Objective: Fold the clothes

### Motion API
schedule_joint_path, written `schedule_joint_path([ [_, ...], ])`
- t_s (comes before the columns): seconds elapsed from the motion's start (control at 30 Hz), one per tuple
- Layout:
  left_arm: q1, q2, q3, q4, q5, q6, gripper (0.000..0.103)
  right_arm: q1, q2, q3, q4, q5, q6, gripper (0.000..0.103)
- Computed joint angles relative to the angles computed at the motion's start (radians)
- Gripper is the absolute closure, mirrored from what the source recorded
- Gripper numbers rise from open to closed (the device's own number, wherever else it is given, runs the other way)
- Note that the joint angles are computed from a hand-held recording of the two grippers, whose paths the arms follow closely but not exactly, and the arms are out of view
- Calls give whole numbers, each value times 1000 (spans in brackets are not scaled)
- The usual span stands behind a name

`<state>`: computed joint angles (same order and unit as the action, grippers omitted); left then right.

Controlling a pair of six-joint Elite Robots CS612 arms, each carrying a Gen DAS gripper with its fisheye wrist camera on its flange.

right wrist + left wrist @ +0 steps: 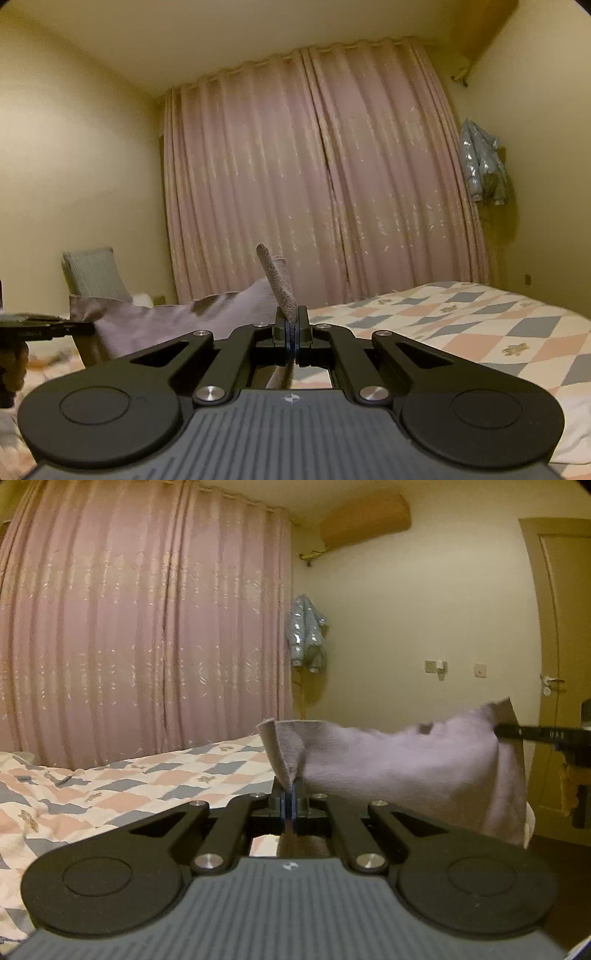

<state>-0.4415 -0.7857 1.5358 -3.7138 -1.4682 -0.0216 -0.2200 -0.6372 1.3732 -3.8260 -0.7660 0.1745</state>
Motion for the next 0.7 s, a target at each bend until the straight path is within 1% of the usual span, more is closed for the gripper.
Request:
schedule_joint_path([
  [0.03,7,13,-23,21,-2,-2,102,-1,8,-18,13,5,9,102],
  [0.1,19,49,-76,72,0,-7,102,6,40,-74,81,4,-8,102],
  [0.2,41,134,-195,182,-2,-26,102,23,96,-173,207,-8,-50,102],
  [0.3,61,238,-343,332,-2,-49,102,49,193,-333,368,-47,-99,102],
  [0.4,80,345,-506,495,-19,-71,102,73,304,-520,551,-95,-145,102],
  [0.5,90,427,-626,610,-8,-109,103,96,417,-718,745,-152,-219,102],
  [0.57,98,463,-679,648,-10,-133,103,107,484,-831,841,-196,-248,103],
  [0.6,102,479,-698,649,-13,-134,103,111,512,-879,871,-209,-250,103],
  [0.7,109,515,-746,663,-26,-135,103,118,571,-967,884,-234,-238,103],
])
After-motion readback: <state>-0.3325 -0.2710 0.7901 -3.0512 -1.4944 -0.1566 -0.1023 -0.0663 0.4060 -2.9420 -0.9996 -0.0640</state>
